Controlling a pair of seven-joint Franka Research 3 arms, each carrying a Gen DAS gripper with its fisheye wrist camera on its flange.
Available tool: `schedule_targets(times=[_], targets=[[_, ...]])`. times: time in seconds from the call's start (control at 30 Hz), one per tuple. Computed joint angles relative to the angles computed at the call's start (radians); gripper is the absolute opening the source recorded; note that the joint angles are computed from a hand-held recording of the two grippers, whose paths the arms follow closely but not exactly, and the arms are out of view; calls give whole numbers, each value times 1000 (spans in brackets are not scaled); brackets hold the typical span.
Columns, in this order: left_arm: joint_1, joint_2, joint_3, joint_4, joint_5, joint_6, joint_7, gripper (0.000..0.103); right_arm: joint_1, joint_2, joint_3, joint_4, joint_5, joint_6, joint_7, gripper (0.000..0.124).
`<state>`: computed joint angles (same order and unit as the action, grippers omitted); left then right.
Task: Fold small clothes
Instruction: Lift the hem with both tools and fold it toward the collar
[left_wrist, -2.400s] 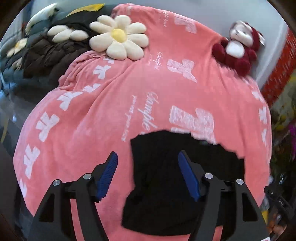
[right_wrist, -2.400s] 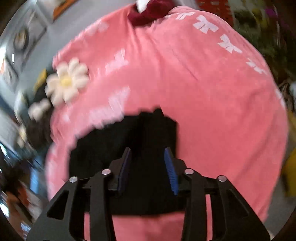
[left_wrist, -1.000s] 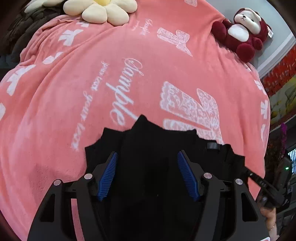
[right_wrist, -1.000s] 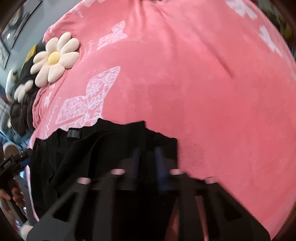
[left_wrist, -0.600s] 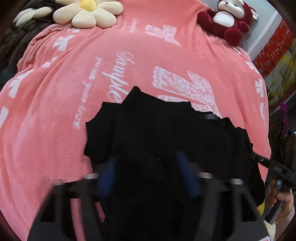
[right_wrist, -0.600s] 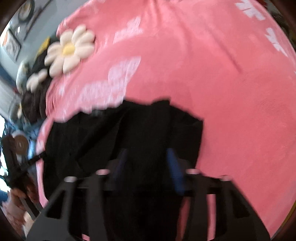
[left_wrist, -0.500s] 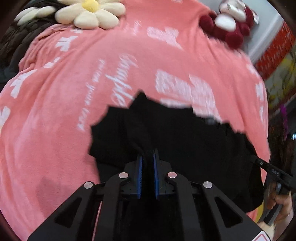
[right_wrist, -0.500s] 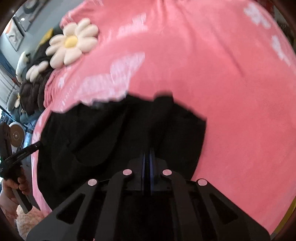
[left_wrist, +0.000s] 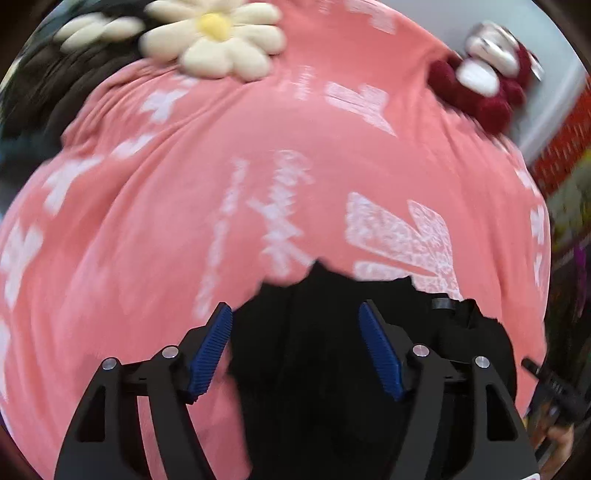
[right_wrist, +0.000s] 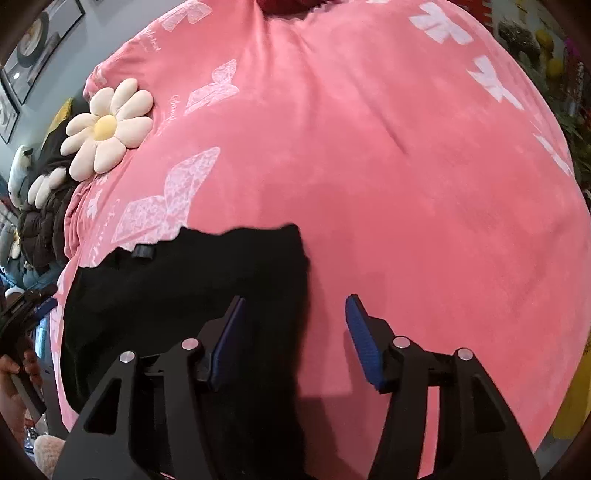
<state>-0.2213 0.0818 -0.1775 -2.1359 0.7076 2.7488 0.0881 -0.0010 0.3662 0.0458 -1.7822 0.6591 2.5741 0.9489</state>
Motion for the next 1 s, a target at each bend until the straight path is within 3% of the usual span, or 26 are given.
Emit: schedule_targets(times=[0.13, 0.17, 0.2, 0.23, 0.27, 0.3, 0.33, 0.37, 0.43, 0.47, 0.5, 0.57, 0.6, 0.63, 0.67, 0.7, 0.73, 0.77, 0.8, 0.87, 1.0], targets=[[14, 143, -11, 162, -150, -72, 224, 72, 43, 110, -22, 143, -91, -42, 124, 60], [13, 170, -10, 188, -182, -92, 257, 67, 42, 128, -23, 158, -107, -45, 138, 60], [19, 184, -11, 193, -213, -73, 291, 54, 44, 162, -19, 197, -124, -57, 151, 52], [32, 198, -19, 195, -261, -44, 342, 9, 37, 177, -9, 217, -128, -74, 144, 39], [41, 195, -26, 185, -295, -20, 363, 3, 15, 180, 19, 222, -140, -75, 139, 7], [21, 172, 2, 156, -260, 28, 314, 3, 11, 155, 24, 192, -92, -41, 98, 4], [-26, 124, 65, 113, -156, 88, 210, 3, -25, 124, 65, 158, -15, -1, 28, 4], [-56, 88, 104, 94, -43, 98, 102, 3, -61, 80, 106, 113, 84, 52, -51, 4], [-73, 4, 149, 38, 145, 110, -125, 3, -85, 44, 131, 79, 209, 97, -151, 4], [-58, -7, 138, 33, 180, 86, -176, 3, -74, 52, 122, 81, 220, 120, -173, 4], [-42, -5, 128, 31, 167, 70, -171, 4, -44, 78, 86, 108, 164, 93, -126, 9], [-11, 43, 88, 60, 45, -38, -40, 4, 45, 157, -29, 185, -46, 8, 103, 11], [11, 69, 58, 78, -75, -105, 50, 6, 50, 161, -40, 179, -80, 12, 154, 13], [10, 71, 59, 73, -153, -121, 90, 10, 25, 133, -16, 139, -43, 37, 138, 14], [43, 52, 30, 34, -213, -81, 97, 24, -21, 92, 30, 85, 29, 63, 81, 19], [49, 28, 29, -10, -228, -25, 80, 35, -38, 53, 43, 36, 65, 83, 55, 38], [46, -17, 34, -73, -193, 40, 21, 51, -49, 26, 50, -1, 85, 100, 36, 45], [42, -62, 34, -126, -124, 76, -47, 59, -65, -31, 56, -72, 131, 110, -23, 49], [42, -109, 24, -177, -59, 92, -100, 62, -72, -71, 52, -122, 155, 97, -61, 49], [39, -176, -12, -246, -45, 85, -110, 65, -62, -153, 25, -227, 162, 78, -98, 49], [-18, -257, -50, -407, -218, 211, -36, 65, -28, -290, -36, -416, 118, 38, -139, 51]])
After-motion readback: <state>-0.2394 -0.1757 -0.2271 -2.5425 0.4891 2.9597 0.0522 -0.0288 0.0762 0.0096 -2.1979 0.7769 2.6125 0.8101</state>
